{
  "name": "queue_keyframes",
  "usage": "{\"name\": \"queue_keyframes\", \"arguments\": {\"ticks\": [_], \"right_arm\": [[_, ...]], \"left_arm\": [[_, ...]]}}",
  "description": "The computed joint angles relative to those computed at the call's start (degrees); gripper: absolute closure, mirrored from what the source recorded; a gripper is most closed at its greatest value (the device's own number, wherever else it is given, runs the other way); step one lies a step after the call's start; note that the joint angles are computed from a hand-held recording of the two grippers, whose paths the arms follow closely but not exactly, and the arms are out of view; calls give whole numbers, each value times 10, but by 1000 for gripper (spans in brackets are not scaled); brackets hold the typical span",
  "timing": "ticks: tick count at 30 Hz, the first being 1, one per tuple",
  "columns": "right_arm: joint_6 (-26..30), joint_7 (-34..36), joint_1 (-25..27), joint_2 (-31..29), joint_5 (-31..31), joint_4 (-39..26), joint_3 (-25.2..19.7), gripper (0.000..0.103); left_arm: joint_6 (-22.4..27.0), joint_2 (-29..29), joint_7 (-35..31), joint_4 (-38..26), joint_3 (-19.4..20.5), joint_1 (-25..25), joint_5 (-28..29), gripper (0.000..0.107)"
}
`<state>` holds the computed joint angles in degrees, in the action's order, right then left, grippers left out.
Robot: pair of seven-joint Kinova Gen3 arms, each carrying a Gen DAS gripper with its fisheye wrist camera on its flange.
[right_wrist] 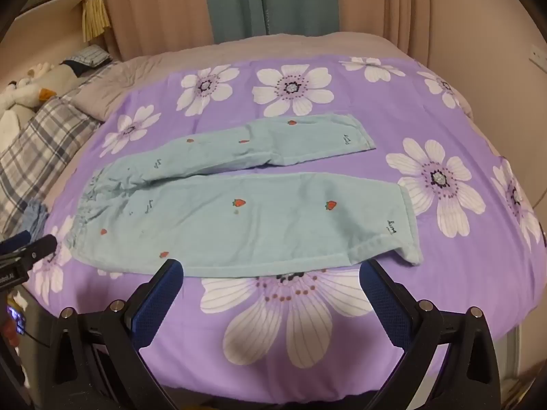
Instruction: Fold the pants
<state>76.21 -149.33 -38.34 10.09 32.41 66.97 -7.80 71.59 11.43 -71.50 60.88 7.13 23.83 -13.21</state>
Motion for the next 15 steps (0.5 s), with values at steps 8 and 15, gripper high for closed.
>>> {"name": "queue_keyframes", "arguments": {"ticks": [8,15], "right_arm": [[6,-3,-3,-1,4,-3,-2,1],[7,0,0,-2,0,-7,-1,1]], "left_arm": [[5,2,10,-6,2,6,-2,5],[0,-2,6,1,3,4,1,5]]}}
